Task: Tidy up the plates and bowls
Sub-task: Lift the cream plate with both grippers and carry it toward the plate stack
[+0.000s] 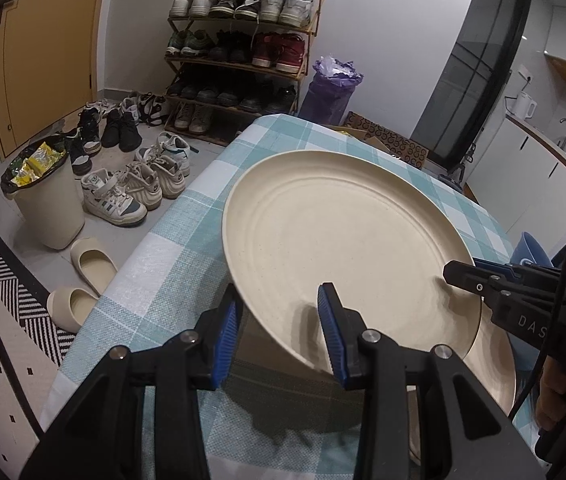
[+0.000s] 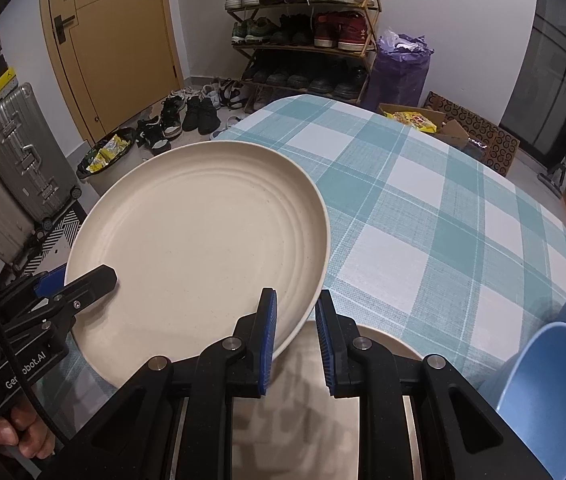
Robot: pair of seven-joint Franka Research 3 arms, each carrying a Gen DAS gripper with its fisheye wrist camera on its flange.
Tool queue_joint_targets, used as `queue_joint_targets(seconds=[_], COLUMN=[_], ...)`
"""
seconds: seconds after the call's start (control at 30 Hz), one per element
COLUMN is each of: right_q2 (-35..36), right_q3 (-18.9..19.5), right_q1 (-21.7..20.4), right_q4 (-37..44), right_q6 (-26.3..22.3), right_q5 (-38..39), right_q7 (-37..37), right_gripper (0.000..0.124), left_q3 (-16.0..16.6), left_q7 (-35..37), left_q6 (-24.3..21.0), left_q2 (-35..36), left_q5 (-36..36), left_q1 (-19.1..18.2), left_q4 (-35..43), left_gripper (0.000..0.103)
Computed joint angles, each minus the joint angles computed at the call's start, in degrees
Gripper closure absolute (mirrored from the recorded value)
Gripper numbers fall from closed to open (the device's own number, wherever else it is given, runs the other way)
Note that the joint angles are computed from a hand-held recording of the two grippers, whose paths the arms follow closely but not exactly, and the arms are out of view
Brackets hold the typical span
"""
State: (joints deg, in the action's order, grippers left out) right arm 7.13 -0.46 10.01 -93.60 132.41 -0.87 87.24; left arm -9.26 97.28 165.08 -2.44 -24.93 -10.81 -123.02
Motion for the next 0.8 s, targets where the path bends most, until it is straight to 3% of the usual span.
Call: queue_joint_targets(seconds=[0.8], right_q2=[-12.2], right_q3=[0.9], right_q1=[-2.7], right_q4=[-11.4], right_q6=[1.4], right_q5=[-4.1], right_q7=[5.1], right_gripper=[0.104], left_q3=[1.6], left_q7=[11.5], left_q6=[-0.7], left_q2=[-4.5], left_q5=[-8.6], left_q1=[-5.3], left_q4=[-1.9], left_gripper=[0.066])
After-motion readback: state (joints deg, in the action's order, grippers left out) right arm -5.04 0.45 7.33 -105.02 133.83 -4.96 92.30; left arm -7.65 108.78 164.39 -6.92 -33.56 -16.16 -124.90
